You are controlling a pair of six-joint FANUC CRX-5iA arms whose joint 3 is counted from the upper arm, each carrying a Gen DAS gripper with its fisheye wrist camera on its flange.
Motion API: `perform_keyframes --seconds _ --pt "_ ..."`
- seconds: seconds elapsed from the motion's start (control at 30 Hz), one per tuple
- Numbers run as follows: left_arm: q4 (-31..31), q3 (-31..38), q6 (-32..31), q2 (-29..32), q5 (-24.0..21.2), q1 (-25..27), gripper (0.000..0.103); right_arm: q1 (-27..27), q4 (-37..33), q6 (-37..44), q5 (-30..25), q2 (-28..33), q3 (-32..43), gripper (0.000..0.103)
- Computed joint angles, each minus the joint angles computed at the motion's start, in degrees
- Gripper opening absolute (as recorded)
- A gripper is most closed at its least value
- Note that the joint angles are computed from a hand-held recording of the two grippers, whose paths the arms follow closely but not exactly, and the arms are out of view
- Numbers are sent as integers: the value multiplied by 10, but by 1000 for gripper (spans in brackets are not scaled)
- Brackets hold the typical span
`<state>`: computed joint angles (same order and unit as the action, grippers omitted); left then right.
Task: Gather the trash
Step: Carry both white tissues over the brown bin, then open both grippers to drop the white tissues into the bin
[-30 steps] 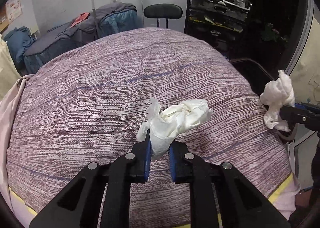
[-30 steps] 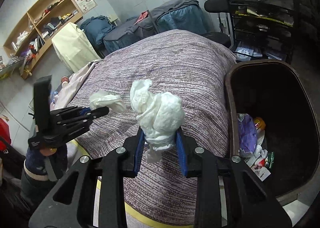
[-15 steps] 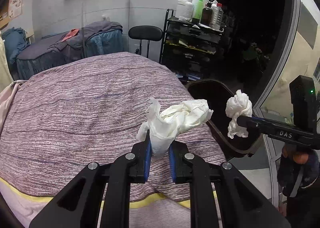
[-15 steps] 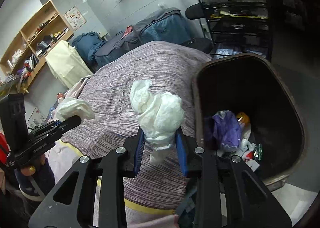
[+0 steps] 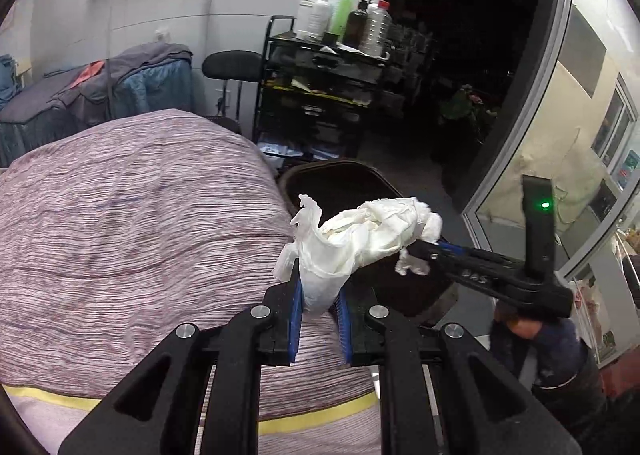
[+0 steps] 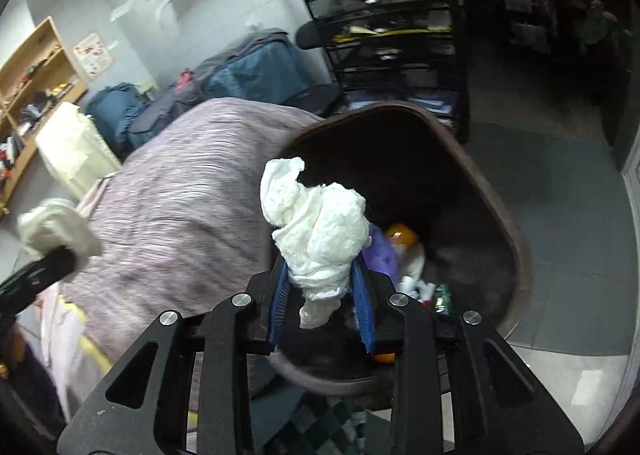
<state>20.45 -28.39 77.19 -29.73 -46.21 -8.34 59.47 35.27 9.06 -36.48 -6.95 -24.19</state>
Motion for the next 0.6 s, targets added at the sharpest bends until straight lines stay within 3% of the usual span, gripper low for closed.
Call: perform_keyframes --seconds 0.3,0.47,0.6 --pt "3 20 19 47 15 -49 15 -28 -33 28 -6 46 10 32" --pt "4 27 24 64 17 -60 15 -27 -17 -3 7 44 -6 66" --pt "20 29 19 76 16 -63 15 -23 6 -31 9 31 -22 68"
